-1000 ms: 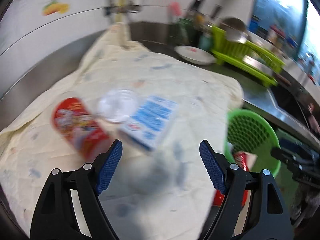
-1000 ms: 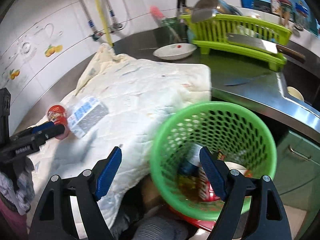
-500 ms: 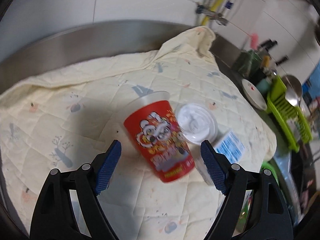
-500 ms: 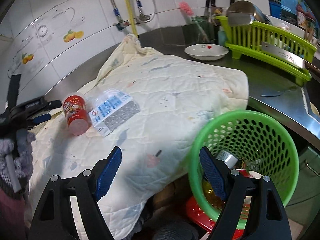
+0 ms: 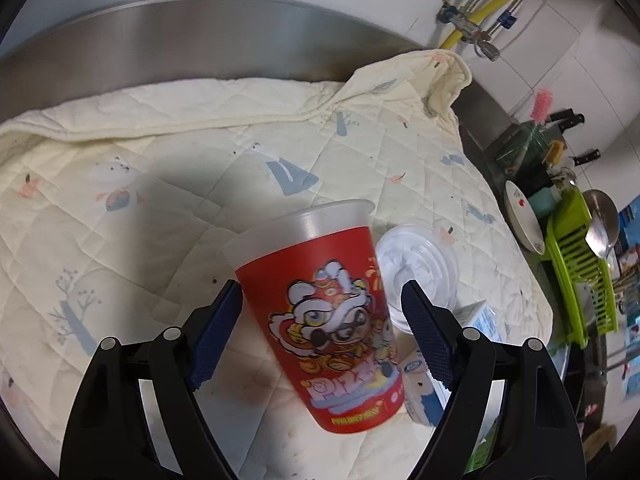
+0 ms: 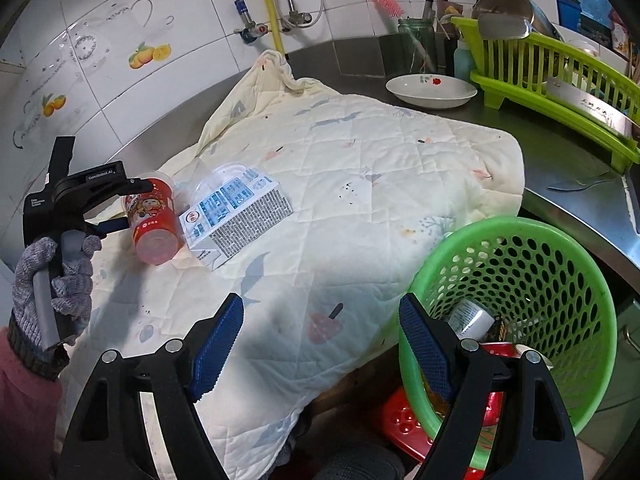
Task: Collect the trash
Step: 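Reach the left gripper to the red snack cup and grasp it, then grasp the blue-and-white milk carton with the right gripper while the left holds the red cup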
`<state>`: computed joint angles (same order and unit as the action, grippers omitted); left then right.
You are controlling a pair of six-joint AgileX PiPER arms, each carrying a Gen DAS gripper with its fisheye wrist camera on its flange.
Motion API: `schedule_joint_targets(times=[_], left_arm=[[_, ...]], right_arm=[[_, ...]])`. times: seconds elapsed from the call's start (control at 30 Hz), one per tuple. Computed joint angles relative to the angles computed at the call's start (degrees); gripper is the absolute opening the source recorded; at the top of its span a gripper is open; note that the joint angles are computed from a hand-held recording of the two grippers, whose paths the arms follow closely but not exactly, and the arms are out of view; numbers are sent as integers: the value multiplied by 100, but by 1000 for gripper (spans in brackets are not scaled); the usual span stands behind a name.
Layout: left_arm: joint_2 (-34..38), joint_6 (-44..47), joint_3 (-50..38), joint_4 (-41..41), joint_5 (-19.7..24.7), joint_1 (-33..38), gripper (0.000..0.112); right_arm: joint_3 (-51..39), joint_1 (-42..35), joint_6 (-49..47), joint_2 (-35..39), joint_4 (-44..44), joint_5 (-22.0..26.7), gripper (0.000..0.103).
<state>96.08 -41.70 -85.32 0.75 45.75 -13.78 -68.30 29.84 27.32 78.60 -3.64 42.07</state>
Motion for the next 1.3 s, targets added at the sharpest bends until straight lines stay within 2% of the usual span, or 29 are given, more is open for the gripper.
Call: schedule_joint_targets(times=[0.33,0.57,0.73,1.03,1.17,1.3], left_arm=[[167,372,132,-636,-258,252,80],[-237,749,567,-901,-492,387,78],[-581,1026,783,-969,-432,495,77],[-1110,1868,1104,-1344,-235,808,76],[-1226,2332,1273,-1663,-181,1021,75],[-1385,2838,1478,-2109,-193,1286,75]], right_arm=[[-370,44,-164,373,158,68,77],[-698,125,-117,670,235,182,77],[-1191,199,-78,1067,433,327,77],[-3066,224,320,2365,972,1014,77],[-4205,291,893,3119,872,1546,77],[-5541,399,1368,3929,549,2277,77]])
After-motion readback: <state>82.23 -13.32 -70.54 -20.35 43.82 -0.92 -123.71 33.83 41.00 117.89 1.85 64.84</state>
